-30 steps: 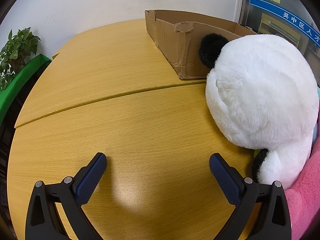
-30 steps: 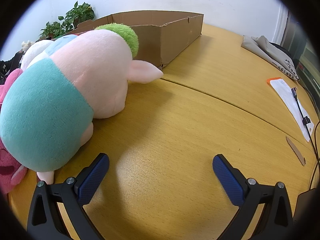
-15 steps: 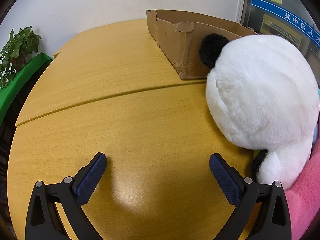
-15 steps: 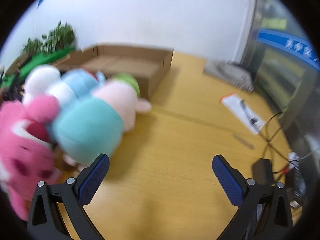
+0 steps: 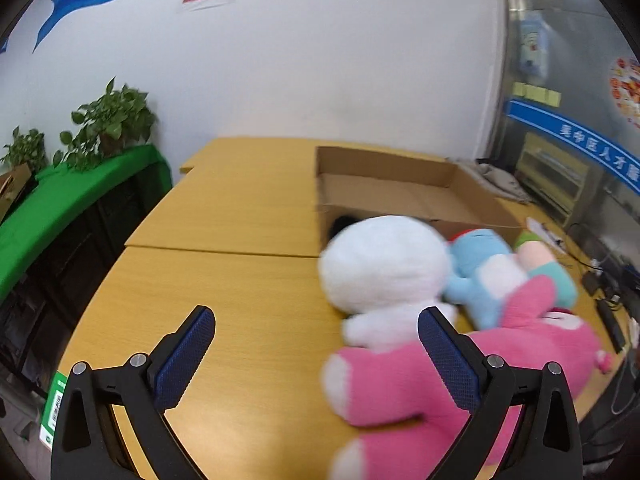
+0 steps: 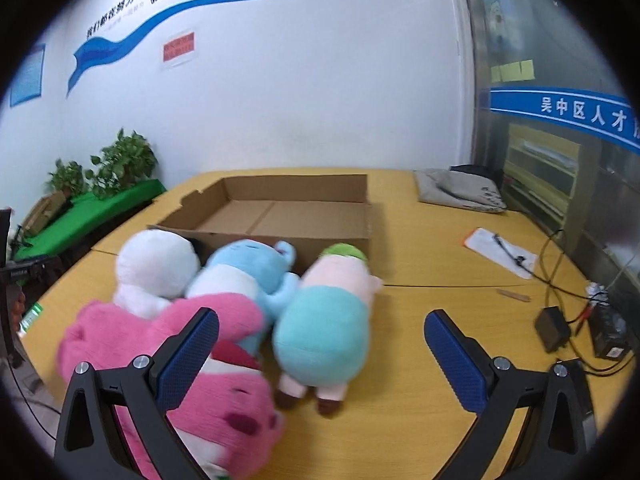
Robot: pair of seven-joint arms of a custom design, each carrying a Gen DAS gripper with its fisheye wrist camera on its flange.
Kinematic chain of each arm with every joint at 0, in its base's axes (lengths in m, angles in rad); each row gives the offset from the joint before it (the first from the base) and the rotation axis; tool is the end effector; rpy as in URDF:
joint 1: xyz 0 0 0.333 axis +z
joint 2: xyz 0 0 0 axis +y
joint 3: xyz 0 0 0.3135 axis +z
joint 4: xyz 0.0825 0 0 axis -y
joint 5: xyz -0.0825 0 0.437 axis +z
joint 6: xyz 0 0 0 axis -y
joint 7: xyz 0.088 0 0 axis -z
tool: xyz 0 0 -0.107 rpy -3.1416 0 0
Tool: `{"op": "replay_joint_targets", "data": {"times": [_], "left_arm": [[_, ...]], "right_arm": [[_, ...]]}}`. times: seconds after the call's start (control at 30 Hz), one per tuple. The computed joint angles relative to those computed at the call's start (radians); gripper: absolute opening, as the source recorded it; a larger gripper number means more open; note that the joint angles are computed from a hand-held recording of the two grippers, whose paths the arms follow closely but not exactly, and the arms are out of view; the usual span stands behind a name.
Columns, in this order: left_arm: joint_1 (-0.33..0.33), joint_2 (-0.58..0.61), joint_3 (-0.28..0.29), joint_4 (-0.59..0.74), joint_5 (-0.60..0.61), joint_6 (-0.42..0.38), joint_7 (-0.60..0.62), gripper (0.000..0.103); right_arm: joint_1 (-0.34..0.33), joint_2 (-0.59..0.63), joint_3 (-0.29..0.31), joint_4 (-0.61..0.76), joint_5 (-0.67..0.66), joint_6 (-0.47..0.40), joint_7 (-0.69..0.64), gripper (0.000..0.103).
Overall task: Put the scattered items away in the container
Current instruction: 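Move both grippers over the pink plush bear on the table, then close both grippers on the pink plush bear's body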
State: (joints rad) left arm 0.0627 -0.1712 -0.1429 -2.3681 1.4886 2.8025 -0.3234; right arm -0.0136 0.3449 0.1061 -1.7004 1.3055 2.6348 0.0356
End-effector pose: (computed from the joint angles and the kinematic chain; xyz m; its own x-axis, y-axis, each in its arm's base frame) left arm 0.5328 -0.0905 0.3915 0.4152 -0.9031 0.1095 -0.4815 -0.3202 -0.8158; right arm 0.7337 0.0362 0.4178 0.5919 -0.8022 -0.0780 -0.4392 -0.2399 -0.8658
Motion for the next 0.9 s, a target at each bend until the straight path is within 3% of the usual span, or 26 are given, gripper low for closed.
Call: {"op": "replay_joint_targets", "data": {"times": [0.2,0.4,0.9], "left_arm": [[-0.079,0.044,-0.062,0.053,-0.018,-0.006,-0.033,0.103],[-0.141,0.140,-0.051,0.134,-0.131,-0.018,0.081,0.103],[-0.177,0.226,-0.003,0.183,-0.153,0.068,0.096,0.103]], "right_arm": [[0.016,-0.078,-0.009,-0.091,0.020,-0.021,0.072,0.103],[0.062,-0.105,-0.037,-0.157,-0.113,0.000,0.206,0.103],[0.112,-0.151,-0.042,-0.256,-0.165,0.080,0.153,0.103]]}}
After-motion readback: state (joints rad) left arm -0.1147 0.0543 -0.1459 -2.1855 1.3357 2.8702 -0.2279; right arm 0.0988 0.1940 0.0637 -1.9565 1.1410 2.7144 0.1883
